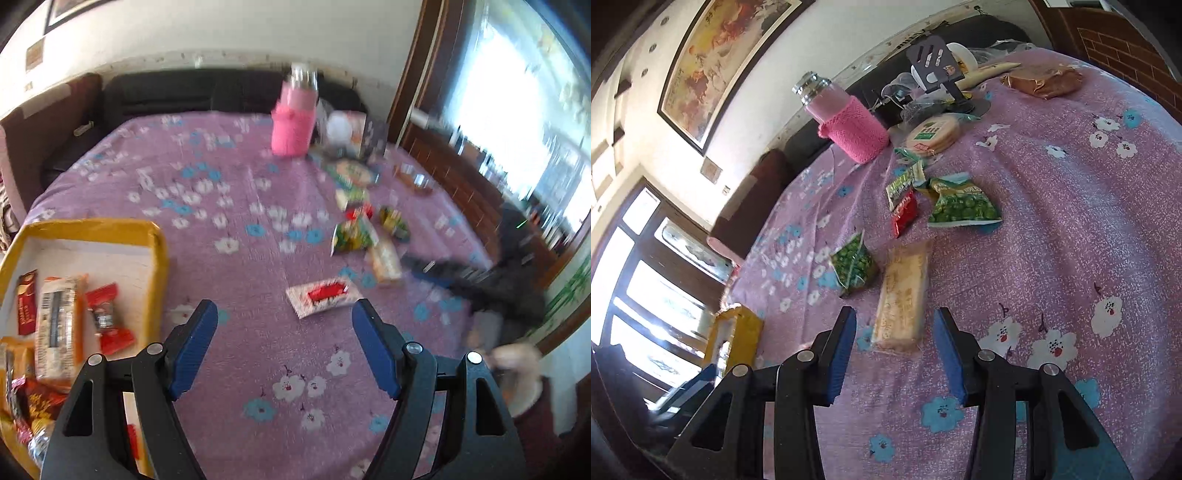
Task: Organize snacks
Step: 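Grasp the white-red sauce packet with the left tool while the right tool grasps a cracker pack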
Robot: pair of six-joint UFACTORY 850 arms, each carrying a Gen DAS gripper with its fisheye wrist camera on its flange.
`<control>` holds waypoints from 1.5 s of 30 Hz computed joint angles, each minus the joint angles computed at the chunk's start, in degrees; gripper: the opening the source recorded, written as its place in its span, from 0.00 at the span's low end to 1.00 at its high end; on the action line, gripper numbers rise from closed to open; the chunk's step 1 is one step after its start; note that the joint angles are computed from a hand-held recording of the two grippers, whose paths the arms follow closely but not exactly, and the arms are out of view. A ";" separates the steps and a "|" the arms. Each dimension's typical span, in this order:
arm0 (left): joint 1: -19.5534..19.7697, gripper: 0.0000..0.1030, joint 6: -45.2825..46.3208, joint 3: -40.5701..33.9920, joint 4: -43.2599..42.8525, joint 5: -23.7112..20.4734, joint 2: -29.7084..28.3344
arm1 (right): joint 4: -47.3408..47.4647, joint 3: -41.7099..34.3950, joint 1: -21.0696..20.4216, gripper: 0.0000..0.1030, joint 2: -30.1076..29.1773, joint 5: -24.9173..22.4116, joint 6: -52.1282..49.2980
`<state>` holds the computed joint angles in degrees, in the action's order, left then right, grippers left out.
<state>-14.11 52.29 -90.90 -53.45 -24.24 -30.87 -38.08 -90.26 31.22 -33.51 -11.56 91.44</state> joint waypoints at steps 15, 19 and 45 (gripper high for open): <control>-5.45 0.73 -8.02 -21.41 29.23 -13.00 -15.21 | 3.86 -33.21 4.09 0.42 -19.81 -33.61 -22.36; -6.85 0.73 -7.85 -27.21 31.89 -16.05 -19.54 | 4.73 -30.21 3.58 0.34 -18.14 -30.31 -24.14; -5.15 0.29 -8.16 -24.23 21.52 -17.79 -17.53 | 8.62 -14.55 1.28 0.34 -7.87 -13.40 -15.61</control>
<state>-19.25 44.13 -115.13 -31.93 -42.03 -48.40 -29.45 -104.81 32.50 -41.37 -24.96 75.83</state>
